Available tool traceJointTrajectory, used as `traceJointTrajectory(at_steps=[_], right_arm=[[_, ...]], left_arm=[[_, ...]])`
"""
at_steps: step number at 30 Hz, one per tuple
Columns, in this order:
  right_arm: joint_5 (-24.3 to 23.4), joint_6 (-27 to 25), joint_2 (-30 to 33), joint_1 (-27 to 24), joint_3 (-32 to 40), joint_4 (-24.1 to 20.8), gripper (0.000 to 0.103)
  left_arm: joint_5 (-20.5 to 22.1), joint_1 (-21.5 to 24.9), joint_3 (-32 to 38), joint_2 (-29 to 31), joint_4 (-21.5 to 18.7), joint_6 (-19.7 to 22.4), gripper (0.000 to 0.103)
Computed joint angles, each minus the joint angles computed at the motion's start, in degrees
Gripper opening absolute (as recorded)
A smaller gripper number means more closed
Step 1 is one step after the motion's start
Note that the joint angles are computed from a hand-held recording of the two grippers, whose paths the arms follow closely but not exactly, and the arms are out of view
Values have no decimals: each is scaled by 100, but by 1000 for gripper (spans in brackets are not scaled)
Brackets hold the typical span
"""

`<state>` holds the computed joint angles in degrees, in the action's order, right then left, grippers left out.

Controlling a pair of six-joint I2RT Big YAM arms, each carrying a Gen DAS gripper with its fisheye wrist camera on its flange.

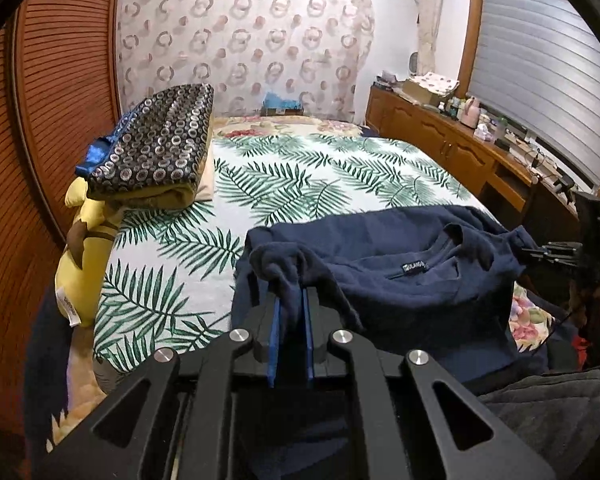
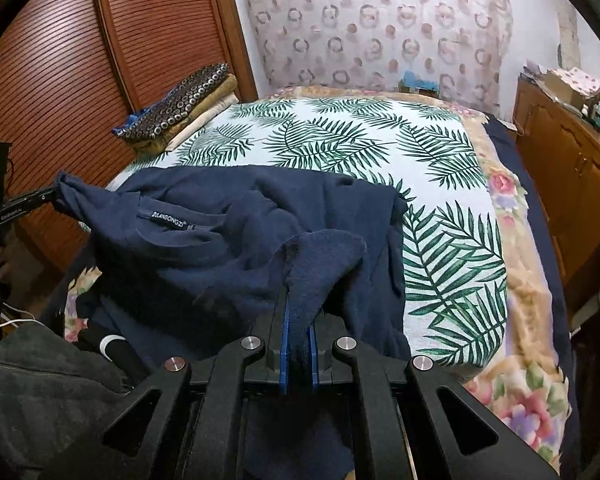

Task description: Fold small clothes

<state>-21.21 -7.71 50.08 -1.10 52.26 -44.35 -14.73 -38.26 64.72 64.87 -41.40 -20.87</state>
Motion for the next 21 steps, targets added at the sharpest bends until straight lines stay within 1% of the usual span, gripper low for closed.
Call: traceJointTrajectory(at_steps=[4,5,6,8,9,11,12,13,15,16,17,18,19,20,21], right_arm=[[47,40,-46,59,45,-20,7],[-79,-88,-21,19,85,-147,7],[-63,-107,-35,28,92,-165,7],[-42,-140,-50,48,126,-219,7],[-53,-162,-51,33,131,-237,7],[-92,-186,-75,9,145,-272,7],[-125,-219,-77,-27,153,-291,7],[-116,-217,-74,-36,167,-297,7],[-129,-191,-65,-75,209,-305,12],[-144,-174,-75,-103,220,-295,13],[-164,-168,-79,-136,235,-294,17],[-182,-155,-90,-171,245,-280,25],[-240,-158,-109,-242,256,-265,30],[-306,-157,-114,-320,247,-211,39],[-351,-136,-118,-384,251,-158,42]], left_arm=[[-197,-51,126,1,-45,181,15],[-238,-61,146,-11,-42,216,16],[-279,-70,166,-28,-38,249,16],[-328,-78,167,-104,29,290,26],[-339,-69,173,-126,51,294,29],[-354,-42,180,-146,93,307,41],[-354,-14,189,-135,104,303,45],[-344,13,200,-108,99,295,46],[-251,96,235,-6,56,319,49],[-178,137,249,53,55,348,52],[-102,181,275,140,48,369,54],[-21,224,296,216,44,385,55],[121,297,327,333,41,414,61],[181,316,350,412,42,417,69],[254,354,376,502,54,430,71]])
